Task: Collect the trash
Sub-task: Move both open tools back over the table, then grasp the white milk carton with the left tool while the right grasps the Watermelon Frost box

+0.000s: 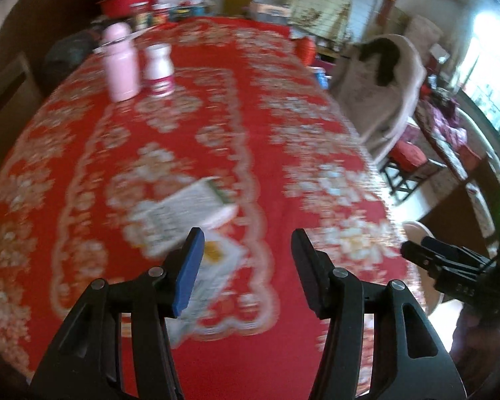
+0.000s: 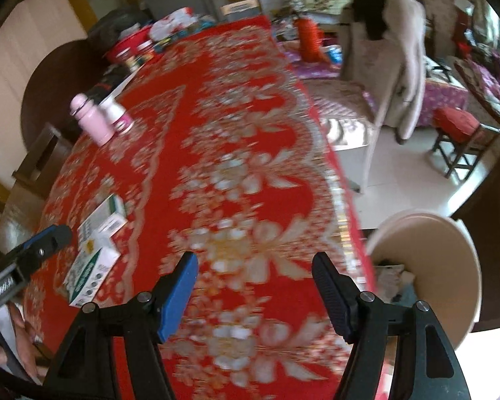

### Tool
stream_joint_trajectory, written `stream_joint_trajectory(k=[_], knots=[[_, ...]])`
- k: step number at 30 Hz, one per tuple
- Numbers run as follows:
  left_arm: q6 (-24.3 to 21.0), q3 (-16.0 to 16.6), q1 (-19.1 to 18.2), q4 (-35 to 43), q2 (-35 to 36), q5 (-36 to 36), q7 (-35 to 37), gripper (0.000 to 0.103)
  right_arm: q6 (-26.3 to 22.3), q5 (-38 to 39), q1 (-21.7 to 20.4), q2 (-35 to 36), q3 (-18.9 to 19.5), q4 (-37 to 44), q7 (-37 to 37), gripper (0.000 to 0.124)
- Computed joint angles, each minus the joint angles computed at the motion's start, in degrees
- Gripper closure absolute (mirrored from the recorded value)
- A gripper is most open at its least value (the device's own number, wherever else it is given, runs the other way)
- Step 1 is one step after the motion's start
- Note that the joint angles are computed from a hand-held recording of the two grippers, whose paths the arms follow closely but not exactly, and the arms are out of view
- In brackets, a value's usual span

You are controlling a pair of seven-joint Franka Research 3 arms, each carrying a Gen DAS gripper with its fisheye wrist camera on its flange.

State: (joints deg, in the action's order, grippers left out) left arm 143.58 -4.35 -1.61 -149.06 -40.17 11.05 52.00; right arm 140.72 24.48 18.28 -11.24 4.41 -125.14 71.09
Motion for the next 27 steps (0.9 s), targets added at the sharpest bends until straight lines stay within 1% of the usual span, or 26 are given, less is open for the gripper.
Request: stream_joint_trajectory(k=[3, 5, 7, 9, 12, 16, 19, 23, 27], knots=[[-2.44, 2.07, 1.74, -2.63, -3.24, -0.01, 0.67, 0.051, -0.59, 0.42, 1.22, 0.54, 0.92, 0.19, -0.28, 0.055], [-3.4, 3.34, 2.14, -3.57, -4.24, -0.58, 1.87, 0.051, -0.88, 0.78, 2.02, 1.0, 1.4, 0.33, -0.39, 0.055], [-2.97, 6.17, 0.72, -5.1, -5.55, -2.94, 5.06, 0.05, -1.34, 0.87, 2.61, 1.28, 1.73, 0.52, -0.35, 0.055], [-3.11, 6.98, 0.28, -5.72, -5.72, -4.36, 7.59, 0.041, -1.72, 0.96, 3.11, 1.58, 1.96, 0.66, -0.41, 0.055], [-2.68, 7.91, -1.35, -6.56, -5.17, -6.93, 11.77, 0.041, -2.13, 0.9, 3.6, 2.2, 2.25, 1.02, 0.26, 0.055], [-3.4, 6.49, -1.7, -5.97, -2.54, -8.02, 15.27, 0.041, -2.67, 0.4, 4.08, 2.7, 2.55, 1.34, 0.86, 0.054], [-3.65, 5.21, -1.1, -5.14, -0.06, -8.13, 15.98, 0.041, -2.68, 0.17, 4.23, 2.74, 2.56, 1.31, 0.77, 0.054], [-3.52, 5.1, -0.87, -3.95, 2.73, -9.52, 16.27, 0.041, -2.42, -0.37, 3.95, 2.61, 2.36, 1.04, 1.78, 0.054], [-1.99, 4.61, -1.19, -3.4, 4.11, -10.85, 16.16, 0.046, -2.26, -1.02, 3.28, 2.37, 2.0, 0.69, 3.3, 0.054]])
